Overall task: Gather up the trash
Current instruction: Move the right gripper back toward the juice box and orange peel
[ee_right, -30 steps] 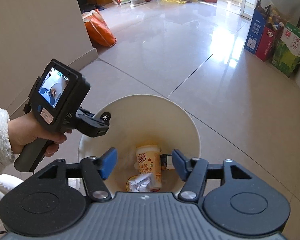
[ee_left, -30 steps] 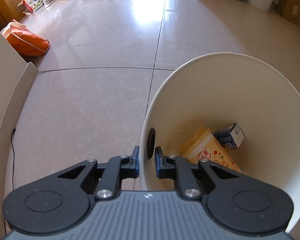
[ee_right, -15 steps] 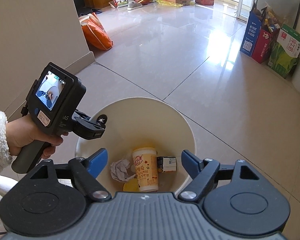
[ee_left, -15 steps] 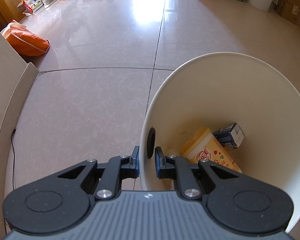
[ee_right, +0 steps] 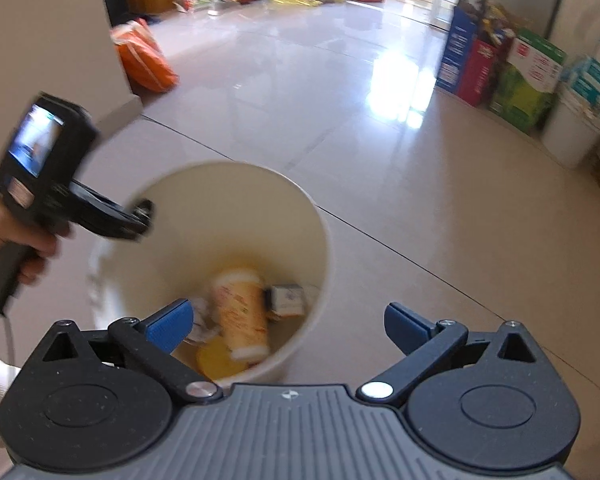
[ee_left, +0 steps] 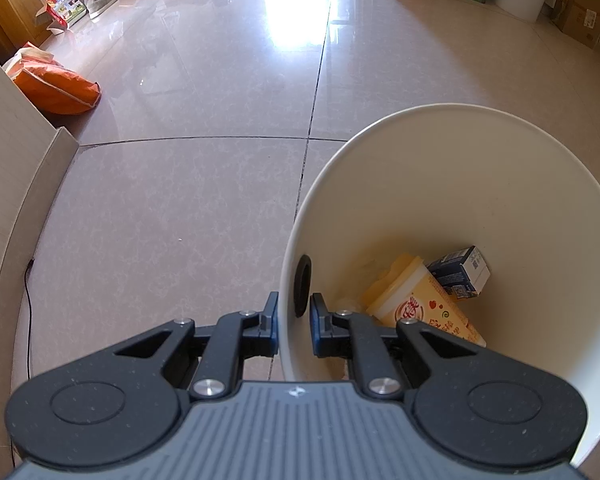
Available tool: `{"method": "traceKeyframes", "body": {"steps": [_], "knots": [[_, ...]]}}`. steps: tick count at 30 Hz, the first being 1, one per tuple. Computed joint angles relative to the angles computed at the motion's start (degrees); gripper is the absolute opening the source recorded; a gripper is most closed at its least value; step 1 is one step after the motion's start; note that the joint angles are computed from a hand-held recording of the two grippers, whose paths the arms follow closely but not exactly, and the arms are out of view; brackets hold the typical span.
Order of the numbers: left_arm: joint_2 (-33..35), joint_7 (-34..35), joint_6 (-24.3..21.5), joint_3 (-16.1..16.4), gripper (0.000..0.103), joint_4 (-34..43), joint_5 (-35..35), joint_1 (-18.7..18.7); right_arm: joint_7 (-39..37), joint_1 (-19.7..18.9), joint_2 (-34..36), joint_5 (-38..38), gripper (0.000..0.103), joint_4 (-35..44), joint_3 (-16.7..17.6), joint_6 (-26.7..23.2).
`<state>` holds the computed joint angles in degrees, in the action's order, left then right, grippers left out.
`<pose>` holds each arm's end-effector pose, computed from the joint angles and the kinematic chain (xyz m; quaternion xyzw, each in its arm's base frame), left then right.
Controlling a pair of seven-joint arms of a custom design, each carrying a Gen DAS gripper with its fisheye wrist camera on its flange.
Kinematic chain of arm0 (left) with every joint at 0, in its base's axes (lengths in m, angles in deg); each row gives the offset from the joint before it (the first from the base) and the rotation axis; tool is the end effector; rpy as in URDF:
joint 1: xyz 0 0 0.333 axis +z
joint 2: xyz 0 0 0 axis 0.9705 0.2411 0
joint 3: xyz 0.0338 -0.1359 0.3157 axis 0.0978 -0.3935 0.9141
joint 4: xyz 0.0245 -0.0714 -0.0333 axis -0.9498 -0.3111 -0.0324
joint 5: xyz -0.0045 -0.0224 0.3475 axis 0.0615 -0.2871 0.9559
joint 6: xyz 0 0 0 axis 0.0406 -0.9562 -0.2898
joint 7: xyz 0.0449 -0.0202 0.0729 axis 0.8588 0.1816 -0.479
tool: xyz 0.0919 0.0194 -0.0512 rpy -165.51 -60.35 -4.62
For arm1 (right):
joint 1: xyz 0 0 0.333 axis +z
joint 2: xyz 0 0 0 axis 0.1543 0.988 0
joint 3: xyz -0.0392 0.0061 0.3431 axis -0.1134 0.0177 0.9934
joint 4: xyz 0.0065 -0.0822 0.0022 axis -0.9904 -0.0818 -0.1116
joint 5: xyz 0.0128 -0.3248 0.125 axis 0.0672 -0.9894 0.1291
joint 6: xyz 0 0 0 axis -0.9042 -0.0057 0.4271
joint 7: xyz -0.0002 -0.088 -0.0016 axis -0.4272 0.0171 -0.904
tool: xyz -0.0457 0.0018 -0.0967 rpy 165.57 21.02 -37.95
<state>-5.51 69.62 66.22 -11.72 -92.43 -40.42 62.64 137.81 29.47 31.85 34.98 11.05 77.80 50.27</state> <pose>0.6292 -0.2046 0.5788 -0.6460 0.6920 -0.1195 0.2993 0.6510 0.2586 0.6005 -0.8185 0.5003 -0.1485 0.2401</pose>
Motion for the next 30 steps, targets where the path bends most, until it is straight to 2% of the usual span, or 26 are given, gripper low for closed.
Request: {"method": "traceKeyframes", "body": {"steps": [6,15,20,25,30], "knots": [[0.0,-0.3,-0.1,0.0,0.013,0.0,0.0,-0.1,6.2,0.5,-4.2,-4.8,0.103,-10.9,-2.7,4.8],[0.1,-0.3,-0.3,0.0,0.013,0.2,-0.3,0.0,26.2,0.6,-11.0,-18.0,0.103,-33.1,-6.0,12.9],[0.1,-0.2,-0.5,0.1,0.013,0.3,0.3,-0.3,34.8,-1.9,-14.5,-24.8,0.103,-44.9,-6.6,17.2],[0.3,-0.5,-0.7,0.0,0.013,0.6,-0.2,-0.2,42.6,-5.7,-16.6,-27.0,0.103,-54.0,-7.1,21.2],[0.1,-0.6,-0.7,0.1,0.013,0.4,0.1,-0.2,46.1,-8.5,-15.4,-25.1,0.103,-58.1,-6.9,24.3]]}}
